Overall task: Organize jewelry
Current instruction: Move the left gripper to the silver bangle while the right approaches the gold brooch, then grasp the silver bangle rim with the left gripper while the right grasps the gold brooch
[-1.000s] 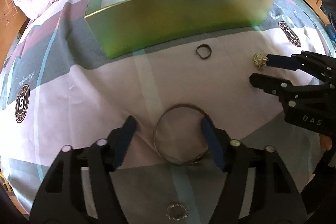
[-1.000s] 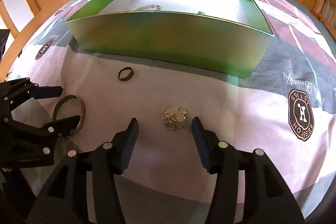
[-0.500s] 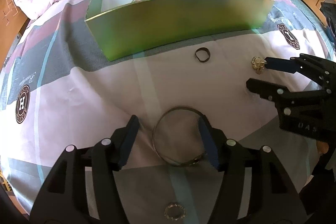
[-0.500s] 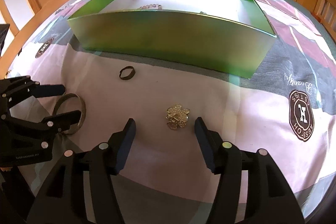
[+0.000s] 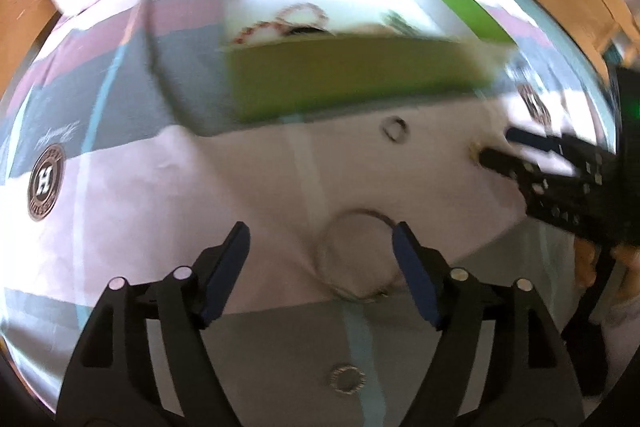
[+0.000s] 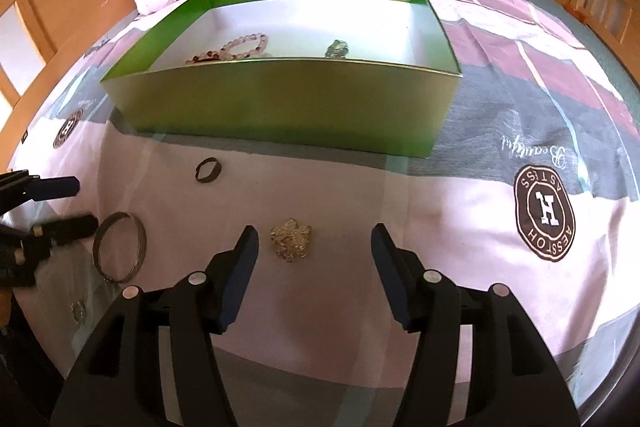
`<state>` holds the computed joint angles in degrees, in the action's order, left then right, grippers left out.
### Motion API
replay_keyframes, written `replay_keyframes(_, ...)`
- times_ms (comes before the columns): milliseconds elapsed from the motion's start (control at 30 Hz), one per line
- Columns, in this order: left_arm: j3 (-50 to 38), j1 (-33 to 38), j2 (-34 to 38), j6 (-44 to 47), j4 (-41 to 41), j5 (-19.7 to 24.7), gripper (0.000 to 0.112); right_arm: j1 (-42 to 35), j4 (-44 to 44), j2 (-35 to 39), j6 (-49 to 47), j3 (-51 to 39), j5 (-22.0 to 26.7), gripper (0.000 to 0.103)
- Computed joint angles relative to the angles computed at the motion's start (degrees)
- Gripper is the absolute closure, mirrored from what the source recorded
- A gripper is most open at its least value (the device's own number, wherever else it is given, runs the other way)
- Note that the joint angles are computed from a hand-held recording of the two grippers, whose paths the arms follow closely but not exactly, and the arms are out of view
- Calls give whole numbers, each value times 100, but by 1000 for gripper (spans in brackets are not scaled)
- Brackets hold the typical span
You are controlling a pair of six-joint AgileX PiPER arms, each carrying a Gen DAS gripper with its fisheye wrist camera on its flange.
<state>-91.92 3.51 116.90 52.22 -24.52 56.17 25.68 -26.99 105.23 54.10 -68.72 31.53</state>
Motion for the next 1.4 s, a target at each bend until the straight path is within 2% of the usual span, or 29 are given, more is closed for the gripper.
replay_keyframes(167, 620, -340, -202, 189, 332, -499, 30, -6, 115, 23, -123, -19, 29, 44)
replay_keyframes(300, 720, -453, -118, 47, 551, -723, 30, -14, 116, 19, -71, -23, 54, 43)
replay_keyframes(400, 758, -469, -135, 74, 491, -852, 40, -53, 194, -10, -165, -24, 52, 43)
replay_keyframes(433, 753, -454, -148, 88, 438, -857, 49, -70, 268, -8, -260, -40, 77, 43)
replay_keyframes(467, 760, -459, -159, 53, 433, -883, 53, -91, 402, 13, -410, -66, 116, 39)
replay_keyframes(500, 748, -444, -155, 27, 426, -888, 53, -104, 533, 35, -529, -82, 148, 35)
replay_keyframes(600, 664, -397, -101, -58, 404, -874, 53, -159, 1014, 143, -951, -126, 147, 35)
replay_keyframes(767, 614, -391, -84, -125, 385, -885, 53, 93, 72, 240, -248, -166, 216, 35)
replay_keyframes(833, 613, -392, -82, -101, 362, -903, 53, 102, -5, 309, -201, -192, 176, 35)
replay_keyframes(867, 618, -393, -85, -107, 369, -918, 53, 127, -116, 329, -126, -191, 147, 38)
replay_keyframes(1000, 671, -404, -111, -97, 373, -979, 53, 170, -168, 360, -239, -256, 149, 65)
replay_keyframes(1100, 710, -403, -130, -93, 359, -1012, 53, 200, -122, 384, -321, -305, 137, 74)
replay_keyframes(1200, 762, -414, -157, -64, 356, -1073, 53, 225, -181, 382, -358, -319, 141, 81)
replay_keyframes(1400, 809, -428, -191, -58, 345, -1125, 53, 230, -183, 352, -376, -309, 126, 82)
